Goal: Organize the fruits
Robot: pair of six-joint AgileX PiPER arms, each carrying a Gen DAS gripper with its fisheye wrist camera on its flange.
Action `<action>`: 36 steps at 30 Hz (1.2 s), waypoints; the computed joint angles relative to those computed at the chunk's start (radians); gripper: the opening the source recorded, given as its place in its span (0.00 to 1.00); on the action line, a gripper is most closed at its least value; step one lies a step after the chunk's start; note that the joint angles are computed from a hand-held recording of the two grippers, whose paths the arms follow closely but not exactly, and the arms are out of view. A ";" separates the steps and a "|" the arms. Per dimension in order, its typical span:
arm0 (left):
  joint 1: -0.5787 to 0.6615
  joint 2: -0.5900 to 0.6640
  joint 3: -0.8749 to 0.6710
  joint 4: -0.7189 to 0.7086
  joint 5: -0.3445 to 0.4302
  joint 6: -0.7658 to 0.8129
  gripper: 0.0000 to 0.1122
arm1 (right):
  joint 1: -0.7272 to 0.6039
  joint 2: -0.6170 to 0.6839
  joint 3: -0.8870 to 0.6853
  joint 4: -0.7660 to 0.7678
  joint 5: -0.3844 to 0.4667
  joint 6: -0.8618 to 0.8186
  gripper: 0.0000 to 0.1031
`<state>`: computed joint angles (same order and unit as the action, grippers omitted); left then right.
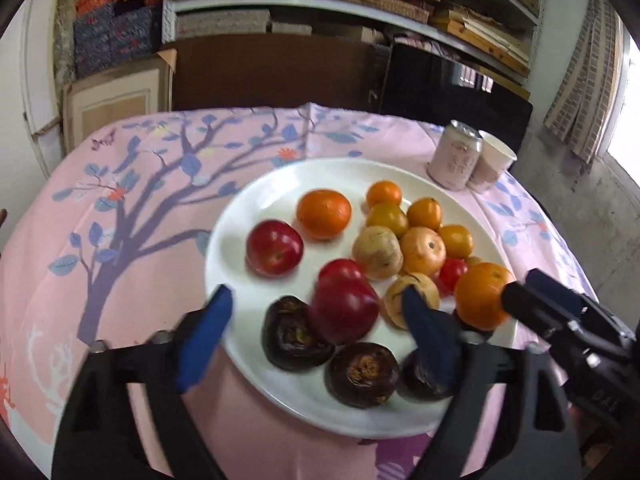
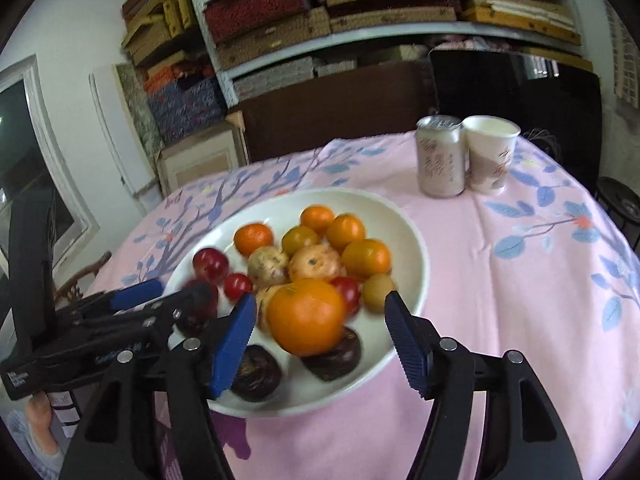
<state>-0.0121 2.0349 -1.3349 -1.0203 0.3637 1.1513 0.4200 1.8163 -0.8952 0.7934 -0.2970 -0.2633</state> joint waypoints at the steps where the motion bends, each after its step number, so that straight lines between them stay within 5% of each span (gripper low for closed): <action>1: 0.003 -0.001 0.003 -0.025 0.002 0.024 0.78 | -0.009 -0.016 0.017 -0.053 -0.005 0.063 0.65; 4: 0.018 -0.022 0.019 -0.020 0.036 0.010 0.79 | -0.012 -0.054 0.065 -0.078 -0.027 0.108 0.67; 9: 0.036 -0.112 0.158 -0.120 -0.028 0.131 0.82 | 0.093 -0.096 0.133 0.248 -0.163 -0.189 0.75; 14: 0.071 -0.223 0.318 -0.332 -0.051 0.375 0.85 | 0.260 -0.131 0.185 0.501 -0.342 -0.390 0.95; 21: 0.183 -0.361 0.503 -0.512 0.068 0.605 0.88 | 0.475 -0.143 0.210 0.705 -0.555 -0.521 0.97; 27: 0.262 -0.399 0.540 -0.451 0.169 0.549 0.88 | 0.481 -0.187 0.269 0.653 -0.457 -0.391 0.97; 33: 0.212 -0.462 0.603 -0.608 0.052 0.745 0.88 | 0.496 -0.186 0.273 0.654 -0.473 -0.387 0.97; 36: 0.221 -0.463 0.598 -0.552 0.088 0.706 0.88 | 0.501 -0.187 0.271 0.656 -0.484 -0.388 0.97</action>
